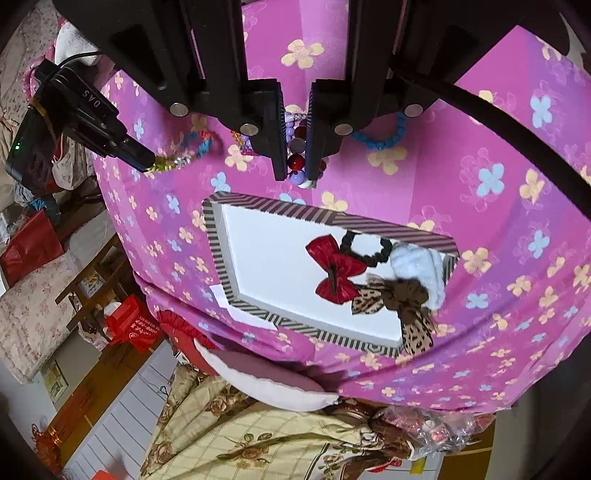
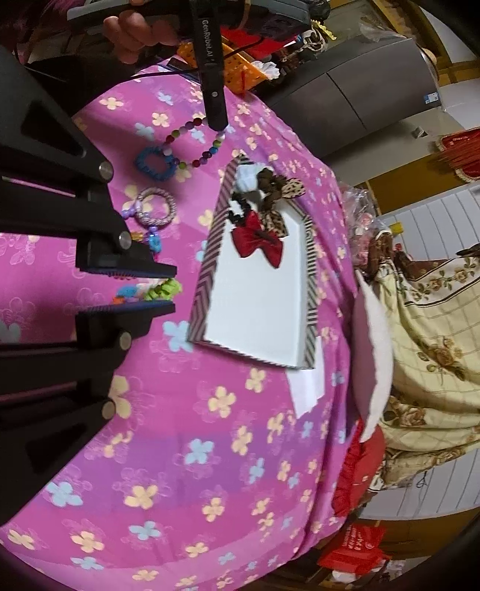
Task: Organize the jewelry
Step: 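Carry the multicolour bracelet in the left tool into the tray while the right tool carries the green bracelet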
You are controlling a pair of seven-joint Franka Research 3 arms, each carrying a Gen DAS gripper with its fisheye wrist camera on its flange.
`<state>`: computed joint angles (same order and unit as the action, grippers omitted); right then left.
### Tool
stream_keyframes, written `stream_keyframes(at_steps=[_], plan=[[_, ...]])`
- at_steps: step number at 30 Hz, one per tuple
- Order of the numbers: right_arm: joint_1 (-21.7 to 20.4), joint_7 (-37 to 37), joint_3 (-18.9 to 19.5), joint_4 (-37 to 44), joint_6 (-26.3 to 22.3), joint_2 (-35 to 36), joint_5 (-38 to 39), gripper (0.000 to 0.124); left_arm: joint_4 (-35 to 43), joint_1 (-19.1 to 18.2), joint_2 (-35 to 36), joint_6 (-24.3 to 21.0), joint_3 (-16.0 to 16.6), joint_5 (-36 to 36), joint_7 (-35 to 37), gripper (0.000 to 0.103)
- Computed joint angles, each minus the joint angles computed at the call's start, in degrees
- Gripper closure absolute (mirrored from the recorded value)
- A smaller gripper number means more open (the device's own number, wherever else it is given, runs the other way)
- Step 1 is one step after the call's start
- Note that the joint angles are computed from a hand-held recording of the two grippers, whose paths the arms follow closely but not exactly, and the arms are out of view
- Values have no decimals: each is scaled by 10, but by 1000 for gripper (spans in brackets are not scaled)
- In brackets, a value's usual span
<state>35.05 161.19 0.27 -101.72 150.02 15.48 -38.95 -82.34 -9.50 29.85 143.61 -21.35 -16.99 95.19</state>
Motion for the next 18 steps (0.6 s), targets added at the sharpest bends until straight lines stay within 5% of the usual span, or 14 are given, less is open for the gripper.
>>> stream_keyframes(at_steps=[18], plan=[[-2,-19,1,39,-23,7,-7,112,18,-9,3,-5,10,20,-21,81]])
